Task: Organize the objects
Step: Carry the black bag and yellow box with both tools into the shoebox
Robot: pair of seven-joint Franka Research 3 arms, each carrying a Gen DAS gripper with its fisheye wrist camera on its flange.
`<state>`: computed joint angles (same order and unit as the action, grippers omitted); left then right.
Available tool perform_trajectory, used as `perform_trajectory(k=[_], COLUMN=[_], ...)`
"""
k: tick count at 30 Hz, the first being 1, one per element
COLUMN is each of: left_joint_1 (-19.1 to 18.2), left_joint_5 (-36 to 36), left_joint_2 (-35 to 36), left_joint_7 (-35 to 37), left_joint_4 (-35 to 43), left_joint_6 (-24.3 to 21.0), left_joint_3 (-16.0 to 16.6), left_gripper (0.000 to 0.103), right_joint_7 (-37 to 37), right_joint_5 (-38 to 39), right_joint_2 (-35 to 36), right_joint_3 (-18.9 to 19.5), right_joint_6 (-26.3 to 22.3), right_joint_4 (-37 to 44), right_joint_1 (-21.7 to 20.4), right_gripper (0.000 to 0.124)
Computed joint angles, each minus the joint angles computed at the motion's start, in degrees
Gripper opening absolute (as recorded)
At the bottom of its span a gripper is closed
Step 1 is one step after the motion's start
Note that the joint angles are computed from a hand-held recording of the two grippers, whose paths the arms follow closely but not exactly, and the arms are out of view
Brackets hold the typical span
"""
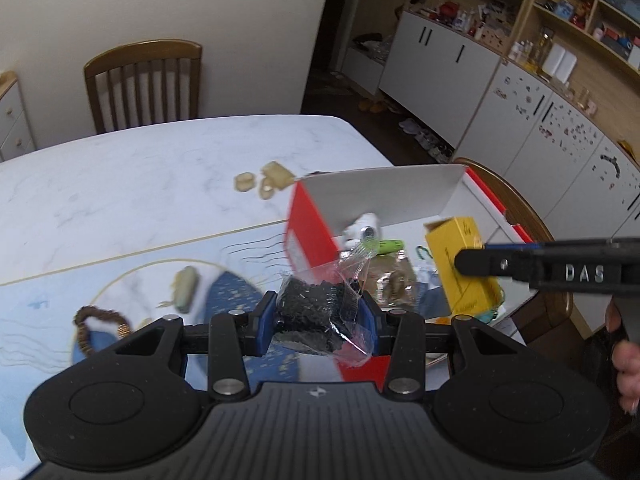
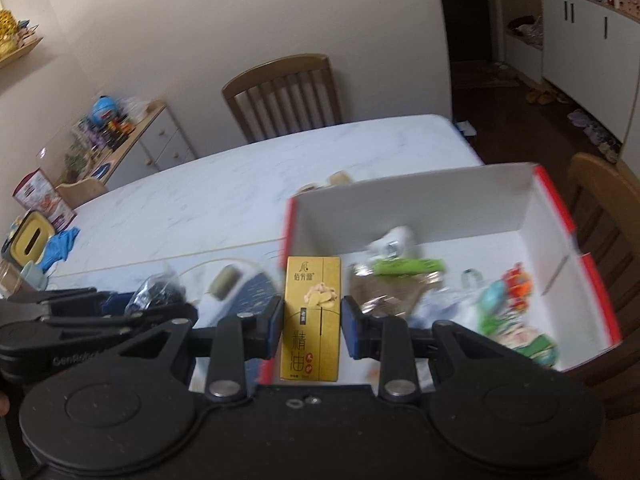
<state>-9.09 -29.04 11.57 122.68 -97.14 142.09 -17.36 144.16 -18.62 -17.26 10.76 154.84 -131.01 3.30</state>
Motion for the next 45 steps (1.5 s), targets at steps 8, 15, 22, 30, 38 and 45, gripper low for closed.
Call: perform_trajectory(k=[8,15,22,30,38,45], left_joint_1=[-4.1,-7.7,-10.9,-14.2,-17.0,-18.3], left_joint_5=[7.0,15.1,22.6,29.5,33.8,35.5], left_joint_2=[3.6,8.9,15.1,21.6,26.3,29.0], left_joint_7=[-6.1,-13.1,-18.6,-24.2,-26.4,-27.1], left_joint_4=[3.3,9.0,16.1,23.9,30.7,34.7], left_joint_6=[1.3,1.0,-0.8,-4.5,-8.4,-11.1], left_joint_3=[-1.4,-2.2,-2.1,-0.9,0.3,0.9], left_gripper=[0.042,0.042,0.042,0.042,0.042,0.042], right_joint_7=[-3.9,-9.9,-17.1,-26.8,-30.5,-34.4], right_joint_5=[0.6,3.6,5.0,12.1,13.8,16.2], right_joint_2=[-4.2,-3.5,1.6,7.1,10.8,12.6], right_joint_3=[-2.3,-4.3,-6.2,-9.8,-11.3,-12.2], right_joint_6=[0.3,1.3,0.9,-0.9,-3.1,-4.5], right_joint_4=[-4.2,-4.8,-2.0,1.4,4.1,5.4], right_joint_1=[-3.5,-6.0,-6.4,-3.9,-3.2,-2.2], right_gripper=[0.029,0.029,0.029,0.029,0.029,0.029])
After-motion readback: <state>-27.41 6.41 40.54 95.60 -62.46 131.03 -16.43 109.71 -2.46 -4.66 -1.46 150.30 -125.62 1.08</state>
